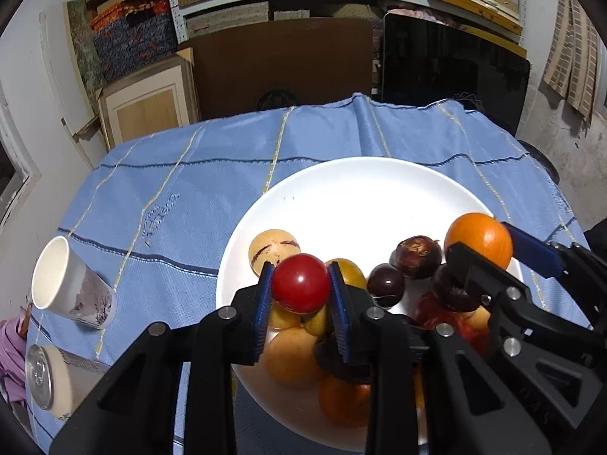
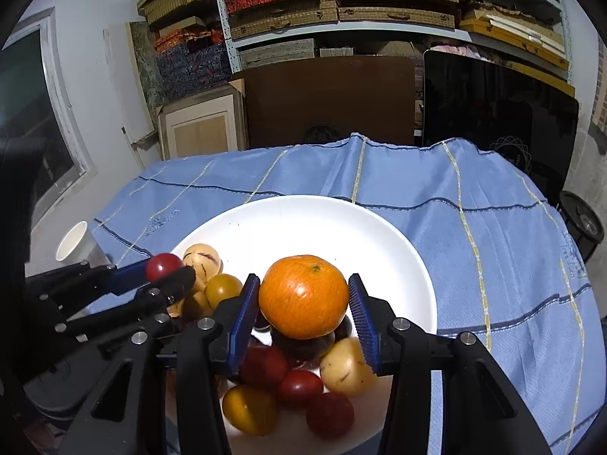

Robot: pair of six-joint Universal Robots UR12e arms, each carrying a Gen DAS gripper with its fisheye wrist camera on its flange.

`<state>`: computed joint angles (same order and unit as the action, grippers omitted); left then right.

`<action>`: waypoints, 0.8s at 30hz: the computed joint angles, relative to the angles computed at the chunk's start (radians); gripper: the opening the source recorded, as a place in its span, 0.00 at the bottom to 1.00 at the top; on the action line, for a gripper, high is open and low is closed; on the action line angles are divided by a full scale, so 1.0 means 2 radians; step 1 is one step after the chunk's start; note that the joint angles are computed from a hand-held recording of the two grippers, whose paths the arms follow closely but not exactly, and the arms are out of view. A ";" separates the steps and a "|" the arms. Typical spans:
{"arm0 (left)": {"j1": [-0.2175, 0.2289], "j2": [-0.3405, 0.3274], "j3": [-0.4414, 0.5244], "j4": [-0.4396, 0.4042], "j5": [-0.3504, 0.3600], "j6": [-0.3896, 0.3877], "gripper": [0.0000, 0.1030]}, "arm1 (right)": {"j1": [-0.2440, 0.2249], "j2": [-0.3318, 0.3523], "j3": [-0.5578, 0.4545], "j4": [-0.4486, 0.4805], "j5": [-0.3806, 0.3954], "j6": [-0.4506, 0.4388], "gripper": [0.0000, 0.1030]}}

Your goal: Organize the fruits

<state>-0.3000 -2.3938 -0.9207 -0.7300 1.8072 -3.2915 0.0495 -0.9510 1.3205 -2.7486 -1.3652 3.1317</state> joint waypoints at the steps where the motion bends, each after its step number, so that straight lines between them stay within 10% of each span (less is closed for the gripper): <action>1: 0.001 0.000 0.000 -0.002 -0.001 -0.002 0.27 | 0.000 0.000 -0.001 0.002 0.000 0.000 0.50; 3: 0.002 0.000 -0.002 0.000 -0.004 -0.006 0.28 | 0.000 -0.001 0.001 0.004 0.000 -0.002 0.53; 8: 0.000 0.011 -0.019 0.021 0.013 -0.007 0.70 | -0.007 -0.013 0.020 -0.008 0.015 0.012 0.61; 24: -0.012 0.102 -0.164 0.107 -0.034 0.015 0.88 | -0.034 -0.099 0.158 -0.077 0.074 0.072 0.73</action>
